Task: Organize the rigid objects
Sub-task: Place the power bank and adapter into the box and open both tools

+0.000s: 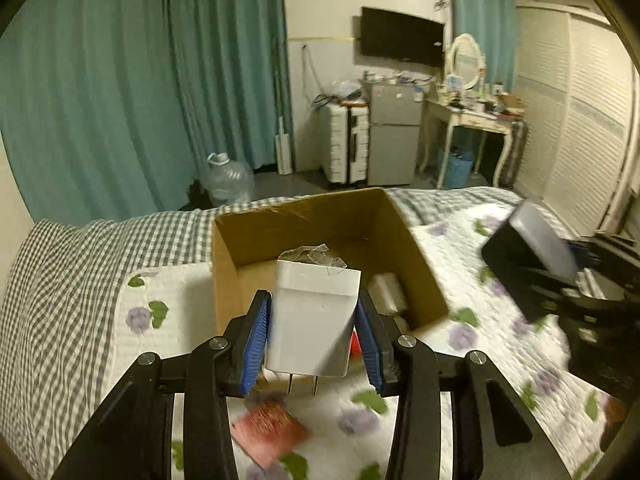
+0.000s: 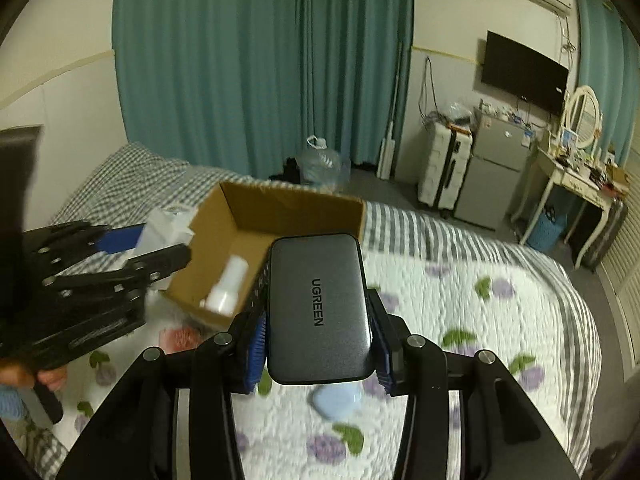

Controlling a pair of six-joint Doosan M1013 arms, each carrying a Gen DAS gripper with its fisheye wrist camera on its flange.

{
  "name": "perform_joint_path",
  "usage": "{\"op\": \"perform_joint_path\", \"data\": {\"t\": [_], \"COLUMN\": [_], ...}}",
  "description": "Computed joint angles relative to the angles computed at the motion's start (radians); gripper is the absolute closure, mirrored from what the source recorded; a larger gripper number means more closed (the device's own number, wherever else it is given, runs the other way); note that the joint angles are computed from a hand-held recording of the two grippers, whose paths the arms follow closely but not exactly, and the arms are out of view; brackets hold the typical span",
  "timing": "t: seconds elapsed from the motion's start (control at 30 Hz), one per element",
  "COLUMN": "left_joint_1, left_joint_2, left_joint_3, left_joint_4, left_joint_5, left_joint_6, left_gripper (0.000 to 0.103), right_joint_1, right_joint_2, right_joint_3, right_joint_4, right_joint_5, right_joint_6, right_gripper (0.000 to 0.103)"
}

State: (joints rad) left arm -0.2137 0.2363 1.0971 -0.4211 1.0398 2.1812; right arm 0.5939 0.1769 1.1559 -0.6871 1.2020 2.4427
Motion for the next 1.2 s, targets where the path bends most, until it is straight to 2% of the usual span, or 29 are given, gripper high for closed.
{"op": "perform_joint_path", "data": {"t": [0.17, 0.27, 0.43, 0.5, 0.53, 0.57, 0.77, 0.83, 1.0, 1.03, 1.1, 1.13, 1.2], "left_joint_1": [-0.032, -0.047, -0.049, -0.048, -0.043, -0.038, 0.013, 0.016, 0.038, 0.040, 0.037, 0.041, 0.044], "left_joint_2": [0.103, 0.128, 0.136, 0.125, 0.116, 0.113, 0.119, 0.112, 0.103, 0.096, 0.085, 0.079, 0.067], "left_joint_3": [-0.083, -0.075, -0.050, -0.037, -0.028, -0.026, -0.061, -0.057, -0.058, -0.049, -0.036, -0.031, -0.022], "left_joint_4": [0.103, 0.131, 0.123, 0.121, 0.109, 0.095, 0.015, 0.050, -0.007, -0.007, 0.000, -0.009, -0.009], "left_joint_5": [0.018, 0.005, -0.012, -0.050, -0.077, -0.085, -0.052, -0.072, -0.056, -0.066, -0.079, -0.074, -0.071], "left_joint_6": [-0.110, -0.111, -0.096, -0.099, -0.095, -0.090, -0.084, -0.098, -0.063, -0.049, -0.039, -0.025, -0.016], "left_gripper": [0.061, 0.061, 0.057, 0.048, 0.042, 0.041, 0.041, 0.040, 0.039, 0.039, 0.039, 0.039, 0.039], "right_joint_1": [-0.057, -0.089, -0.110, -0.112, -0.113, -0.115, -0.140, -0.150, -0.165, -0.161, -0.145, -0.134, -0.119], "right_joint_2": [0.025, 0.041, 0.053, 0.056, 0.060, 0.065, 0.120, 0.151, 0.203, 0.205, 0.190, 0.172, 0.150], "right_joint_3": [0.001, 0.013, 0.031, 0.032, 0.026, 0.020, -0.055, -0.090, -0.140, -0.139, -0.119, -0.098, -0.079], "right_joint_4": [0.059, 0.098, 0.130, 0.134, 0.137, 0.140, 0.167, 0.175, 0.173, 0.160, 0.116, 0.092, 0.070], "right_joint_5": [-0.064, -0.099, -0.120, -0.120, -0.117, -0.114, -0.112, -0.103, -0.077, -0.062, -0.065, -0.079, -0.069], "right_joint_6": [-0.045, -0.068, -0.073, -0.077, -0.082, -0.088, -0.118, -0.125, -0.134, -0.121, -0.077, -0.051, -0.019], "right_gripper": [0.061, 0.061, 0.061, 0.061, 0.061, 0.061, 0.060, 0.060, 0.059, 0.057, 0.027, 0.023, 0.022]}}
